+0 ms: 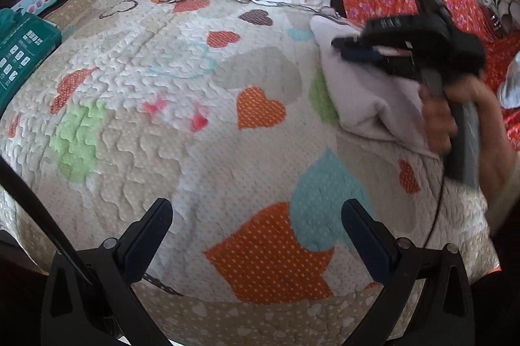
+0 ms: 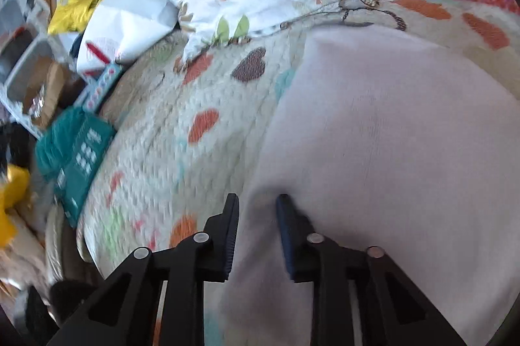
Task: Fold small clothes
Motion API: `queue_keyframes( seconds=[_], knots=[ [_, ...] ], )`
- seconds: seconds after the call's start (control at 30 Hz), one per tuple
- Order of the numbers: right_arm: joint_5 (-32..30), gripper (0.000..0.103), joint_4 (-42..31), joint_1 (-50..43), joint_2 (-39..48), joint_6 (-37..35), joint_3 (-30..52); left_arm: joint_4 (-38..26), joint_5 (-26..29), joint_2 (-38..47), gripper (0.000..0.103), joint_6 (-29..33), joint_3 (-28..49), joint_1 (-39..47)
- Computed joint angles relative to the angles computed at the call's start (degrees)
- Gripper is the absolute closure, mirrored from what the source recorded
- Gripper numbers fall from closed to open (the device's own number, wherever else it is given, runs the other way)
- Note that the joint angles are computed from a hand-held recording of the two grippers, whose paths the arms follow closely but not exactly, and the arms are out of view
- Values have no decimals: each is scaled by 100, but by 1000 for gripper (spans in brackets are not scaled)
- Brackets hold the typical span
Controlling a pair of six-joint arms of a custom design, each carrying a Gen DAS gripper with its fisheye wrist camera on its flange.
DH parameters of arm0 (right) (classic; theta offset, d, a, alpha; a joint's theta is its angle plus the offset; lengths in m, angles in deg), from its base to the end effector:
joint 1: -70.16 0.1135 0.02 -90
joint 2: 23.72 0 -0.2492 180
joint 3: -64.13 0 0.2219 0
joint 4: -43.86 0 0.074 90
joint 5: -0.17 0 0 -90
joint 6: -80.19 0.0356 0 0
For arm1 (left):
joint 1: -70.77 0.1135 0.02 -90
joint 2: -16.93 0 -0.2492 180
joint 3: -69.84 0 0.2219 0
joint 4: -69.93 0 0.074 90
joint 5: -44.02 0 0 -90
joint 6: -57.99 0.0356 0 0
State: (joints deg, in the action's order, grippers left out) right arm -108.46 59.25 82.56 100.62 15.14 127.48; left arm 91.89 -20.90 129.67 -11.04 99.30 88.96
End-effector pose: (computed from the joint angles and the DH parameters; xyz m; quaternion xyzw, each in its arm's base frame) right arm 0.3331 0.0849 0.0482 0.0391 0.9149 0.2614 0.3052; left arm 0.1883 0.0460 0.0297 0.0767 0.9441 -0.1172 0.2983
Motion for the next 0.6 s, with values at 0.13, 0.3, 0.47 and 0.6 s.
queue_keyframes(
  seconds=[0.13, 0.3, 0.47, 0.6],
  knots=[
    [-37, 79, -1173, -276, 600, -15, 1696, -618, 30, 221, 0, -115, 536, 125],
    [442, 79, -3338, -406, 1979, -333, 4540, -1043, -11, 532, 0, -263, 1014, 222],
    [1689, 79, -4424, -183, 2559, -834, 5998, -1293, -101, 644, 0, -473, 1295, 143],
    [2441, 69, -3302, -11, 1299, -893, 4135, -1508, 106, 370, 0, -468, 1291, 139]
  ],
)
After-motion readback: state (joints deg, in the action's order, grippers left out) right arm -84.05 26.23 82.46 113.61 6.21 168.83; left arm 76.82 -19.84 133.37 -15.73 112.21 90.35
